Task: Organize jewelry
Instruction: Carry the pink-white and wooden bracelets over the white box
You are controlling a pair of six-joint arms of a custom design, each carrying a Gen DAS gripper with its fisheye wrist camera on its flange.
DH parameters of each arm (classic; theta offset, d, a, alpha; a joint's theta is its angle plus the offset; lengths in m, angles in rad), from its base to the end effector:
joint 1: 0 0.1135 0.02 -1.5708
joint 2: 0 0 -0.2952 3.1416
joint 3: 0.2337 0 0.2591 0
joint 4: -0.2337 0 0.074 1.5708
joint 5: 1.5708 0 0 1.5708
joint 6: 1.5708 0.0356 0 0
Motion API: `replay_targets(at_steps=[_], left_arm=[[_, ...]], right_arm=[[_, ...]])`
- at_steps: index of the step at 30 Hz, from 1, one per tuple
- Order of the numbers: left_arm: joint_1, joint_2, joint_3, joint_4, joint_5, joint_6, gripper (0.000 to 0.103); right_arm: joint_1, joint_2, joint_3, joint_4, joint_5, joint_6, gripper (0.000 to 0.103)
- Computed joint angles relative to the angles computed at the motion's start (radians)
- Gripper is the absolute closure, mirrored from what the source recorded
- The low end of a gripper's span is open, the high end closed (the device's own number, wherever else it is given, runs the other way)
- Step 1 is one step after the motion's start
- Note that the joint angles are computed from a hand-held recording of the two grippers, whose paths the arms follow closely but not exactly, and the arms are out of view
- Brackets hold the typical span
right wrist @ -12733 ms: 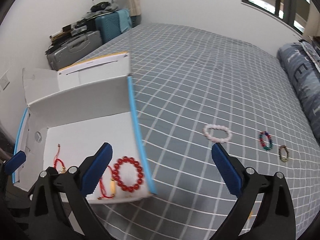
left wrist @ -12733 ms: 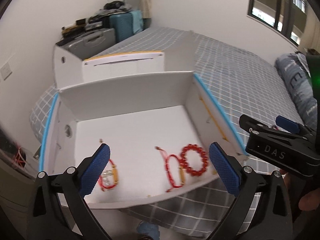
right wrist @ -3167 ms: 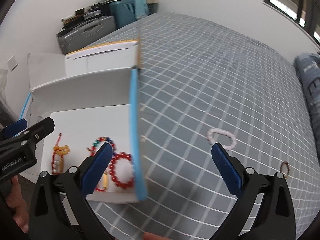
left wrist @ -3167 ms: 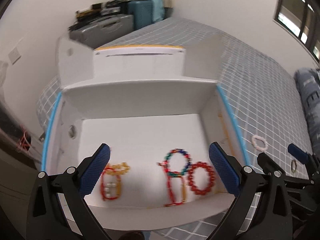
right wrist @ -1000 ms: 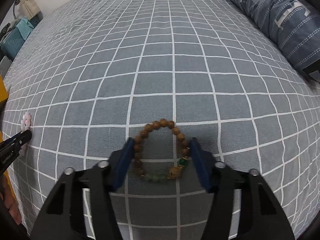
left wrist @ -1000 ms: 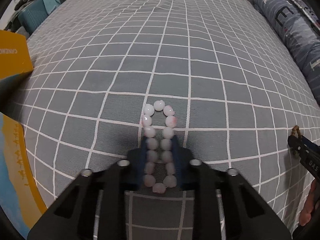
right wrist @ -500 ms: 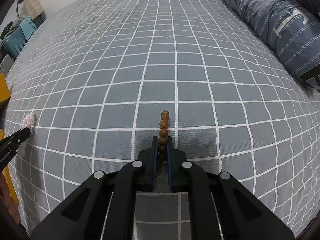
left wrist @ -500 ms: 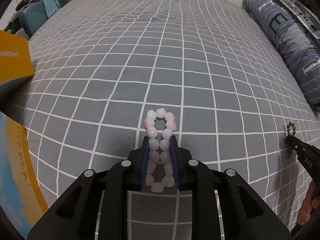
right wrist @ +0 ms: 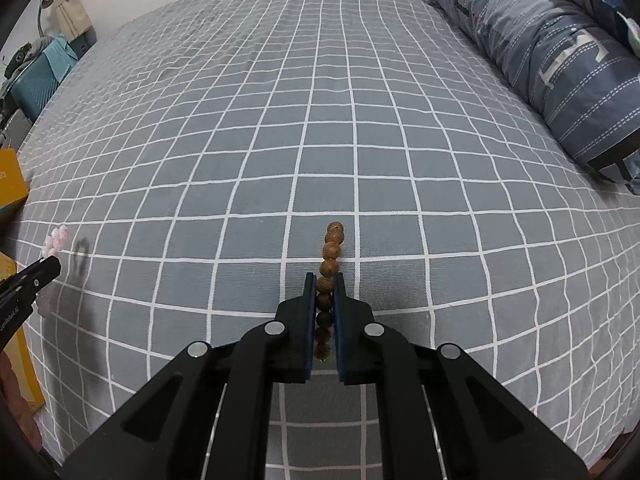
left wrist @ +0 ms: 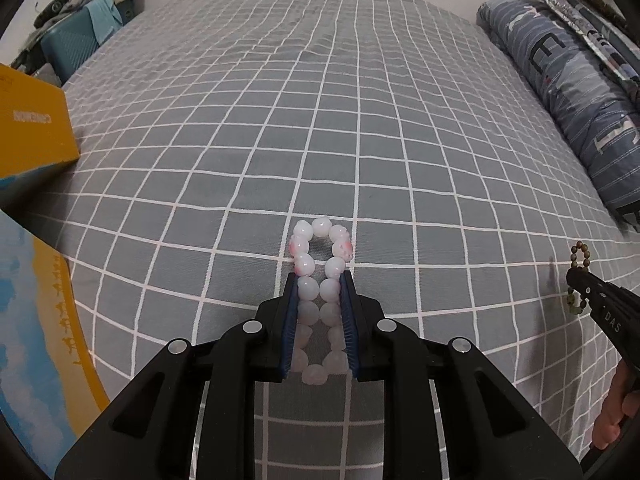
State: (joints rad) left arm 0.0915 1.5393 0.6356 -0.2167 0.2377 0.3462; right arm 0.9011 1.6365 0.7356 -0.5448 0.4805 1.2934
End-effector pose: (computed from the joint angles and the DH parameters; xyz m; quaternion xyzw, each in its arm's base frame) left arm 0.2607 0.0155 0.1499 0.1492 0.9567 -0.0647 0.2415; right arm 0.1719 0.1906 0.1430 0.2035 0.9479 -0.0543 0.2390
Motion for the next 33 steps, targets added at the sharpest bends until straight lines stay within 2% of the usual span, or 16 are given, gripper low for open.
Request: replay_targets(at_steps=[17, 26, 33], left_arm=[[0.096, -0.217, 0.011, -0.182, 0.085, 0.07, 0.083], [0.192, -0.344, 0.038, -0.318, 0.143, 0.137, 0.083], [0.303, -0.406, 0.073, -0.444, 0.2, 0.24, 0.083]], right_arm=[[0.114, -0.001, 0.127, -0.135, 0.067, 0.098, 0.096], [0.218, 0.021, 0.276, -0.294, 0.124, 0.169, 0.096], [0.292, 0.072, 0.418, -0.411, 0.16, 0.191, 0.096]])
